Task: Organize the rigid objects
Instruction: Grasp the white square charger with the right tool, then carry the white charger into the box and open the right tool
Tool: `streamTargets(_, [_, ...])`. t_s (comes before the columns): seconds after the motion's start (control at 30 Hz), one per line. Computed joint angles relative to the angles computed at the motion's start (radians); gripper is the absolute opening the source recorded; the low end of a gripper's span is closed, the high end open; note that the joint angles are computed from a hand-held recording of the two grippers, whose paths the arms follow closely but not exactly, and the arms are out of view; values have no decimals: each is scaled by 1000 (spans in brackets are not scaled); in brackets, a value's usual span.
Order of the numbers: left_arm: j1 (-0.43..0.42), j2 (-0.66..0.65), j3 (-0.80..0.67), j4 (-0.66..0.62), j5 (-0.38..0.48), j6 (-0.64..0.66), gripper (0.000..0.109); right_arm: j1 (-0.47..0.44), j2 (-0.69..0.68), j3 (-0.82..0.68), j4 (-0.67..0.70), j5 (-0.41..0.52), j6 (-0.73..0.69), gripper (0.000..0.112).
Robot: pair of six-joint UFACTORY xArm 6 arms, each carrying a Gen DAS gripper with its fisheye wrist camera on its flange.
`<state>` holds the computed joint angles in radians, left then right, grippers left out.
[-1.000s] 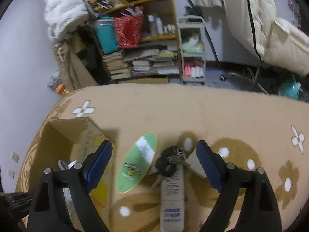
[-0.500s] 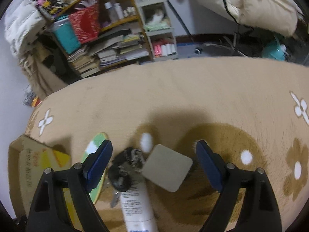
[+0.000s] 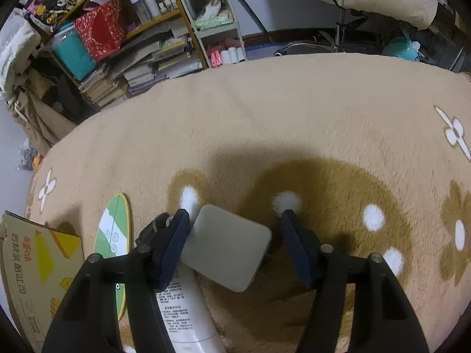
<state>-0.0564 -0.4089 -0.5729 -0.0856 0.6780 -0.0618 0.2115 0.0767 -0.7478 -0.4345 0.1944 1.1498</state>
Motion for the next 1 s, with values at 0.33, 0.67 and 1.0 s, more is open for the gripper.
streamTargets(0.33, [0,0,2,-6,-3,3,10,36,-27,-11,-96,94,63,60])
streamTargets(0.67, [2,-1,5,-6,-4,5,11,19,-149,58,-231,61,123,56])
streamTargets(1.0, [2,-1,5,-5,-4,5,11,47,-266,98,-253,6,102,56])
